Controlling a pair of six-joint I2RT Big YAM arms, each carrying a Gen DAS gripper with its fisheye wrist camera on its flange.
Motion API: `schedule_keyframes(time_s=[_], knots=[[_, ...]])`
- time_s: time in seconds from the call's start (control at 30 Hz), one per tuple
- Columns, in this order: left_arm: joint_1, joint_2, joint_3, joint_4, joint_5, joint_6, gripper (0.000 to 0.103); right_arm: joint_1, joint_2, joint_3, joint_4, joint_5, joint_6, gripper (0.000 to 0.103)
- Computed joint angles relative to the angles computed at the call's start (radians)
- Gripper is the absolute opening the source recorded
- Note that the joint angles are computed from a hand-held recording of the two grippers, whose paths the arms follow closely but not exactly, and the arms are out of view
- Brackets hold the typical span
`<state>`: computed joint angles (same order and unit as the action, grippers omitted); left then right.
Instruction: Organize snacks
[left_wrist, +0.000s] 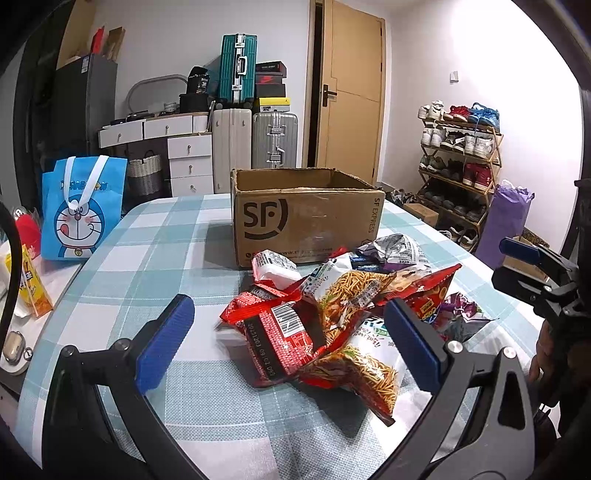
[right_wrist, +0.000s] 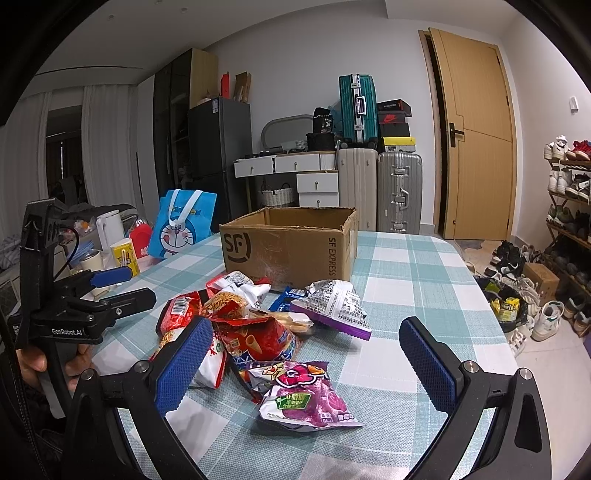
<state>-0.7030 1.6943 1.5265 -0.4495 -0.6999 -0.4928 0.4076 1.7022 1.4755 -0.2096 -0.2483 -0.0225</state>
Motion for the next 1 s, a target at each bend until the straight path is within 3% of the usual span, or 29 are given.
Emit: schedule_keyframes(time_s=[0.33,0.73,0.9,1.0], knots=[[0.017,-0.012,-0.005,-0.002,0.098,-0.027,0.102,0.001,0.027,0.056,-0.092,0.058,-0.006,0.103],[0.006,0.058,0.091,-0.117,0.201,0.064,0.102,-0.01,0.091,0.166,-0.345,0.011,-0.041,0.103],[0.025,0.099,0.14,-0.167,0.276,0.051,0.102,-0.018,0.136,0.224,-0.44,-0.042,-0.044,0.102],[0.04,0.119,0.163,-0.187,0.332,0.044,0.102,-0.017,0.155,0.247,-0.477,-0.051,-0.055,0.096]])
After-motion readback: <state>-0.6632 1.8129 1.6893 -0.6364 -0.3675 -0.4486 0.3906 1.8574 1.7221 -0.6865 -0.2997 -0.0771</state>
